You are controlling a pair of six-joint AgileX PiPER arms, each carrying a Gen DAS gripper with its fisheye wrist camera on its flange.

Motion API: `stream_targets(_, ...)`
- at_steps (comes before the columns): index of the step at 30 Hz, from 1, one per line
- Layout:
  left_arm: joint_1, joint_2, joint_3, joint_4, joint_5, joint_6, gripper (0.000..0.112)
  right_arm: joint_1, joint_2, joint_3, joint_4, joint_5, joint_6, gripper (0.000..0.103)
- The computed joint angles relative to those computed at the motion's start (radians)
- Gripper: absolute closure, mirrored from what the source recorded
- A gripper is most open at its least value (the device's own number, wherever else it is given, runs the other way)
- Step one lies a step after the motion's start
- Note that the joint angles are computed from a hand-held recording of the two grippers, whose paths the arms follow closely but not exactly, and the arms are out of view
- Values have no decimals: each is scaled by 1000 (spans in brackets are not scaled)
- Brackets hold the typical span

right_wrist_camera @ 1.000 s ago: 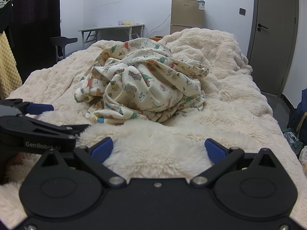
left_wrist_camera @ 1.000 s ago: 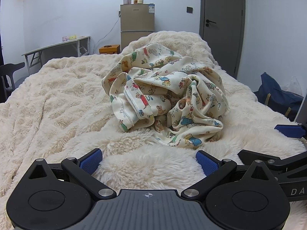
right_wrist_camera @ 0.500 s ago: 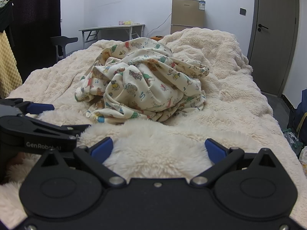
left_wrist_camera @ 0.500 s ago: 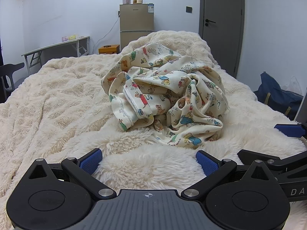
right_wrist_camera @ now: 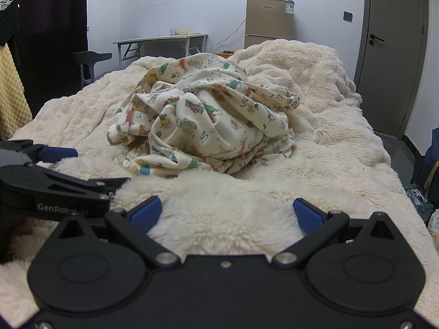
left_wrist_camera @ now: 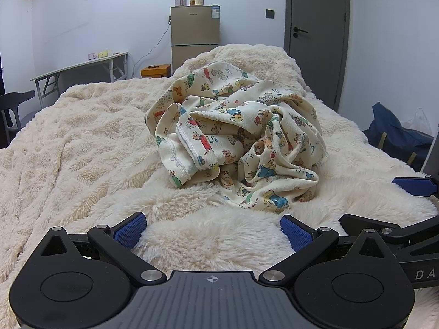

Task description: Fold clothes

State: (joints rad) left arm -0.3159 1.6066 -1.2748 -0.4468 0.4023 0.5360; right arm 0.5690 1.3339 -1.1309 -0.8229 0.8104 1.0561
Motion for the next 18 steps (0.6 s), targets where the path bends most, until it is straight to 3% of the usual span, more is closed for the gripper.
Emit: stream_targets(18, 5, -5, 1, -12, 10, 6, 9, -6, 4, -3, 12, -6, -11, 0)
